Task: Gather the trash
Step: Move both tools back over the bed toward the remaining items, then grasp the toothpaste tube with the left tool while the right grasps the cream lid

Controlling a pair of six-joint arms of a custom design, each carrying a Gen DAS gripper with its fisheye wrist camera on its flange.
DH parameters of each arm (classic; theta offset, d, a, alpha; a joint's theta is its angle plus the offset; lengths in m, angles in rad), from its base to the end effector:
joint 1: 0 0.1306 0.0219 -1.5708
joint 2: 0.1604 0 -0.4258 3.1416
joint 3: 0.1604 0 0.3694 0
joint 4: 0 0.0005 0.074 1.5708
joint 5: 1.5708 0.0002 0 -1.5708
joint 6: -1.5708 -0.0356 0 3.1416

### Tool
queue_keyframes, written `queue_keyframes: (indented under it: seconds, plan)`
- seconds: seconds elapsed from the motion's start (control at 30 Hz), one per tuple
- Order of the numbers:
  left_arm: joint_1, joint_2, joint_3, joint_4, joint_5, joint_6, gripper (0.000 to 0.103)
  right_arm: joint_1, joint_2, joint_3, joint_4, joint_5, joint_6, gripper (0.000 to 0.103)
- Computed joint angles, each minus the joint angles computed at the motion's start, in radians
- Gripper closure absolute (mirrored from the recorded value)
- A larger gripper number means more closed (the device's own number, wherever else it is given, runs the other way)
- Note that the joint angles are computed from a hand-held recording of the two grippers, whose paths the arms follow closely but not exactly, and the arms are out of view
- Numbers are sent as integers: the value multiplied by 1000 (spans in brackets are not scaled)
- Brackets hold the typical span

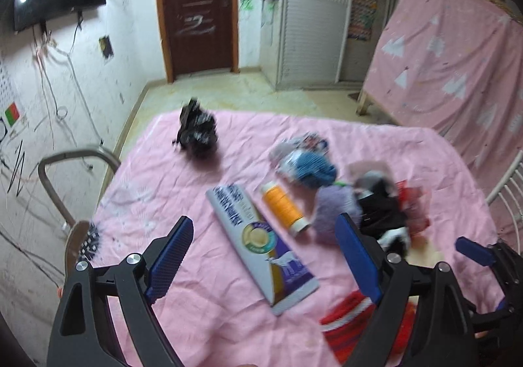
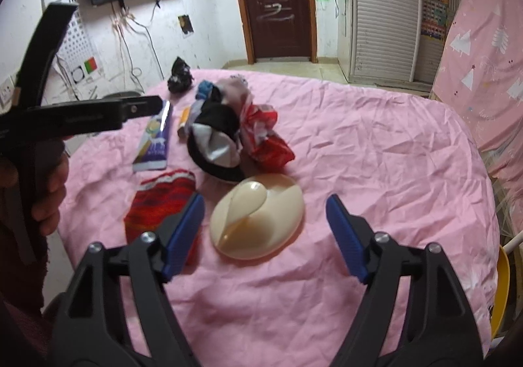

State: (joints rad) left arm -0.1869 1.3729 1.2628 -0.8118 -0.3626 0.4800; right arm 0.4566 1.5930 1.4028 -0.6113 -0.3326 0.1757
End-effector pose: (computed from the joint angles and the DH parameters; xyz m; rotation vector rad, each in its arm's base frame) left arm 0.4324 -0.0694 0.4299 -0.4994 2.3648 0.1523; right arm 0.4768 0.2466 0.4020 -0.8913 2.2059 0.5290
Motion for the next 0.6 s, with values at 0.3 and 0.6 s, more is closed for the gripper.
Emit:
queue_keyframes:
  seconds: [0.3,0.6]
  plan:
    - [16,56,6,-40,34,23,39,25,21,30,-51,59,40,29]
    - [8,79,8,-43,26,24,71,33,34,45,-82,76,63,29]
